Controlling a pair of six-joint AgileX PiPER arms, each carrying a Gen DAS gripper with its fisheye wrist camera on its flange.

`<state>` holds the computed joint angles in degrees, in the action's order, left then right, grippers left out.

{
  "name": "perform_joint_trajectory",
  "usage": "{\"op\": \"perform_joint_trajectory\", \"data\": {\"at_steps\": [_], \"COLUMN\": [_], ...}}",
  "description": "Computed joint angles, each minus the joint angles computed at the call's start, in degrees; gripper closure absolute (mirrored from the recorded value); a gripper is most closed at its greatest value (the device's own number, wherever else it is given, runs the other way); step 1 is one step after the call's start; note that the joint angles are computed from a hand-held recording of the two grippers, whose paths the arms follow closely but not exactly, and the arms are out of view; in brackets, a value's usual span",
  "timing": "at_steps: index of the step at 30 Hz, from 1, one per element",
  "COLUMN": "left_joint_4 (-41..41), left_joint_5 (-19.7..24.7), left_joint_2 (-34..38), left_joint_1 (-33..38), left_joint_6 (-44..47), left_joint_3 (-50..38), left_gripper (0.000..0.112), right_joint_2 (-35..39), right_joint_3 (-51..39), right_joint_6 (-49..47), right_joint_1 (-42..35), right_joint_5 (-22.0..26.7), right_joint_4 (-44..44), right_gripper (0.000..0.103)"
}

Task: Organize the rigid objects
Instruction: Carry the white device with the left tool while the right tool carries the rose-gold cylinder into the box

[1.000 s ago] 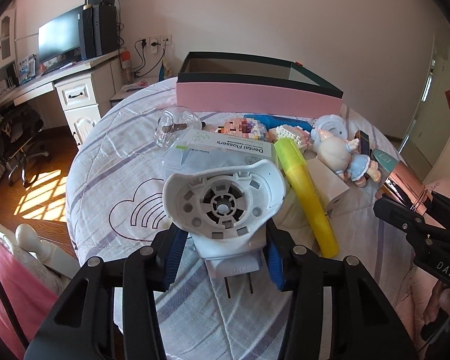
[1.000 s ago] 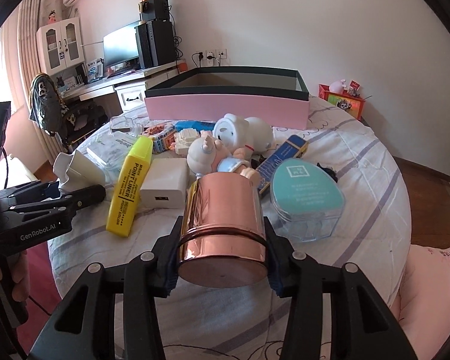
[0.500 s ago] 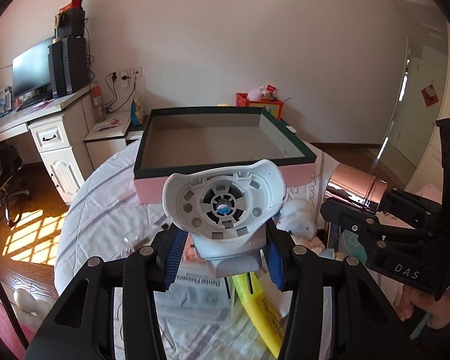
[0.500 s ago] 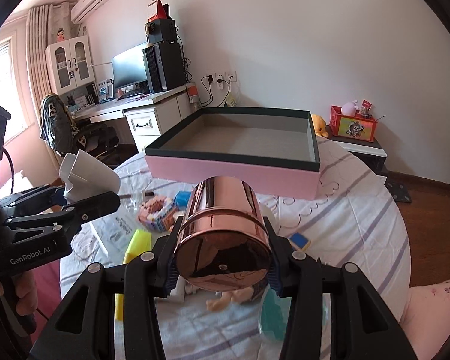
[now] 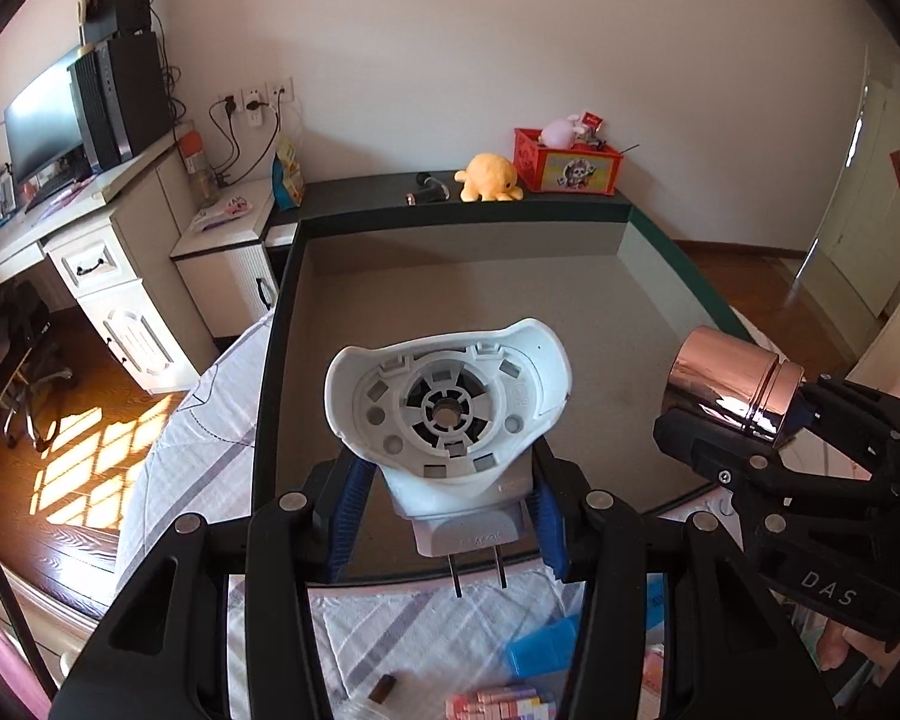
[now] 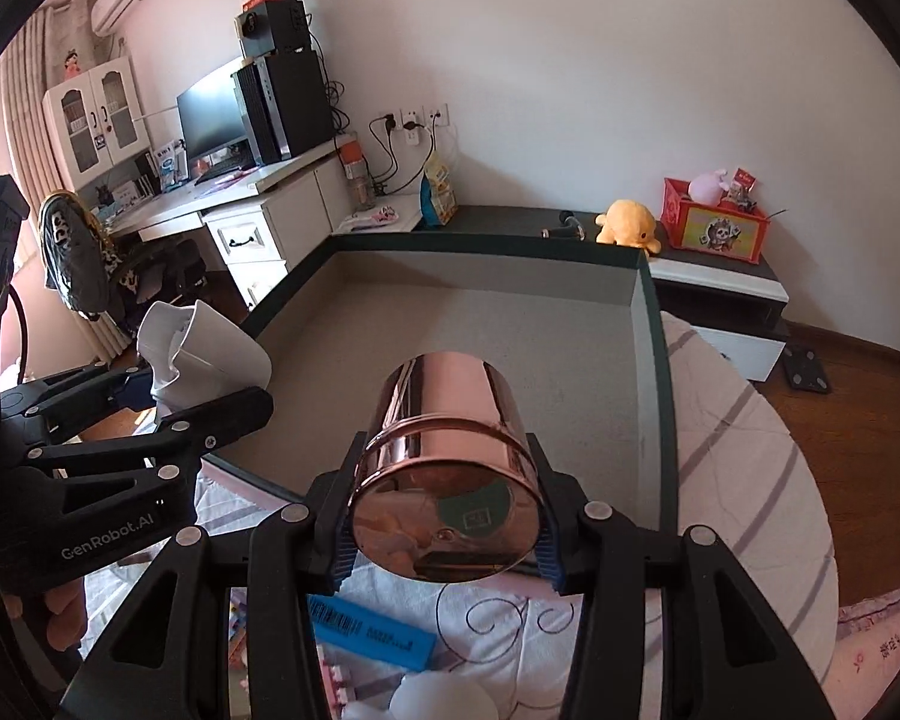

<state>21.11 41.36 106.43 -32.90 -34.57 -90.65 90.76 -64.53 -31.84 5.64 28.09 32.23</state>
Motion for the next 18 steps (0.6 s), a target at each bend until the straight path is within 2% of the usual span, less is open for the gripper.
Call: {"op": "perform_joint_trajectory", "data": {"at_steps": [3, 5, 7, 9, 11, 13, 14, 16, 17, 18], "left_joint_4": [-0.8, -0.7, -0.7, 0.1, 4.3, 8.3, 11.7, 20.9, 25.2, 29.1], "left_joint_5": [1.4, 1.8, 1.8, 1.4, -0.3, -2.0, -1.9, -1.7, -0.8, 1.3], "left_joint_2": [3.2, 4.2, 4.6, 3.6, 0.1, -4.8, -7.3, -13.7, -16.9, -19.7], "left_joint_1": [0.9, 1.1, 1.3, 1.0, -0.2, -1.8, -3.1, -6.6, -8.7, -11.2], "left_joint_6": [0.4, -0.2, -0.8, -2.0, -6.2, -9.9, -13.4, -23.0, -27.6, -31.8], "left_joint_3": [-2.0, -1.9, -1.6, -0.4, 3.4, 7.9, 10.0, 16.1, 18.9, 21.2], "left_gripper": [0.064, 0.063, 0.058, 0.043, 0.041, 0.029, 0.022, 0.017, 0.013, 0.009], "right_joint_2": [4.1, 5.1, 4.9, 3.8, 2.0, -1.2, -3.5, -9.9, -13.4, -17.0], "right_joint_3": [-2.6, -2.3, -1.9, -0.7, 0.7, 2.5, 4.0, 8.1, 10.0, 12.0], "right_joint_6": [4.9, 3.3, 2.7, 7.1, 4.7, 3.5, 1.8, 2.5, 4.4, 5.2], "right_joint_1": [1.2, 0.7, 0.2, 1.0, 0.3, -1.0, -1.7, -1.7, -1.6, -1.5], "right_joint_5": [1.1, 1.1, 1.0, -1.1, -1.4, -1.2, -1.3, -2.5, -3.1, -3.5], "right_joint_4": [-3.7, -1.4, 0.4, -4.2, -1.3, 1.6, 3.4, 2.5, 0.7, -0.2], "right_gripper": [0.055, 0.055, 0.051, 0.04, 0.039, 0.037, 0.031, 0.027, 0.021, 0.02]}}
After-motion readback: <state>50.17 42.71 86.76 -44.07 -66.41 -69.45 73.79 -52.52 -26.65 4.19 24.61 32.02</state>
